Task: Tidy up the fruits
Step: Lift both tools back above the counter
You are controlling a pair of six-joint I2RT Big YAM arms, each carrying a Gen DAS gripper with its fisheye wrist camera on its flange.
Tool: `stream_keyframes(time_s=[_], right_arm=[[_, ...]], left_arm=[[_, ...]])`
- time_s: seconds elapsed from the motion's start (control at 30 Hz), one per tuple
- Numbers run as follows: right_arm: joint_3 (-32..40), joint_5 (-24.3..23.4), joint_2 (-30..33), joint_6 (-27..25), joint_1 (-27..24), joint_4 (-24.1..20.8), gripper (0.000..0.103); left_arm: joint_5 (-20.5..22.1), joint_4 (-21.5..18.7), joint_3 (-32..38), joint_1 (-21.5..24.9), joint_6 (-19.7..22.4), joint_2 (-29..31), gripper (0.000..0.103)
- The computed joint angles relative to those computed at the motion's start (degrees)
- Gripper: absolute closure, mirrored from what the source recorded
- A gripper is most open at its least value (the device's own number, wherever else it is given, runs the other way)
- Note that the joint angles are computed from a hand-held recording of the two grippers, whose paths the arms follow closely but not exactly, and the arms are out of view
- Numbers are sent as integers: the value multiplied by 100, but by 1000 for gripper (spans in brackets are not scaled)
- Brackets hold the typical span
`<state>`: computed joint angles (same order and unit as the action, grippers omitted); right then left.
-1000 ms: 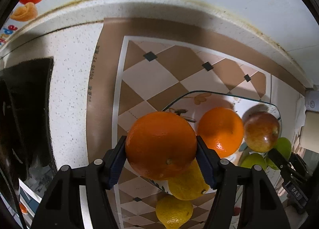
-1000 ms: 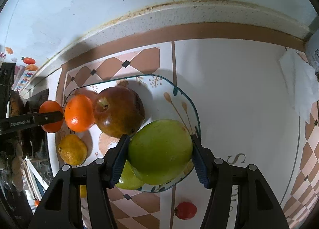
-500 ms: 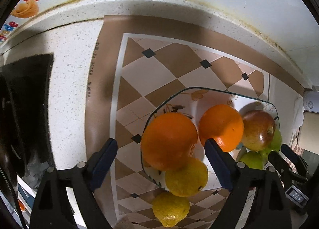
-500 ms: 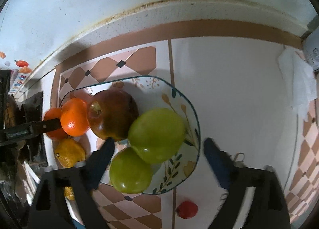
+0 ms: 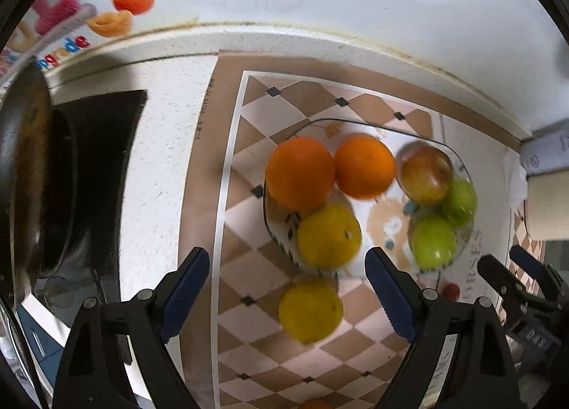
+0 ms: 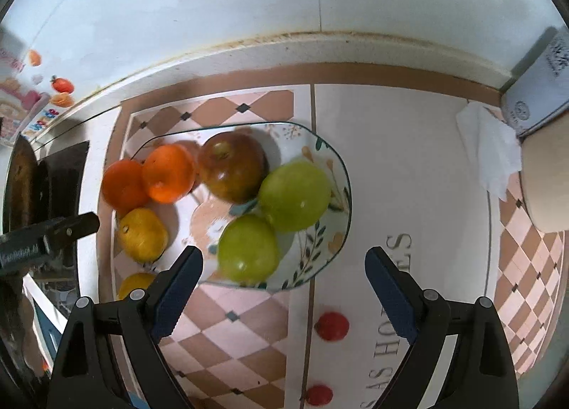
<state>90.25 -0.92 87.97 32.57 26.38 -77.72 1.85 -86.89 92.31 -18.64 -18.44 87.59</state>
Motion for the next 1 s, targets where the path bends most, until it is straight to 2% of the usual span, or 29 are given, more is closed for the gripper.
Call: stream_keyframes(time_s=[0.4,0.53,0.8,1.0], right_arm=[[-265,1030,-1069,596,855,-87,8],[-200,1628,-1363,814,1246,-214,8],[38,2345,-1792,1436,1973,-603,8],[336,2877,-1901,1893,2591,-962,8]], left_arm=[[-810,544,-418,-508,44,-1383,13],[-989,686,-565,-651,-51,-1792,13],[-1284,735,-644,-897,30,-2383,13],[-1415,623,-589,-1013,11,-2714,13]])
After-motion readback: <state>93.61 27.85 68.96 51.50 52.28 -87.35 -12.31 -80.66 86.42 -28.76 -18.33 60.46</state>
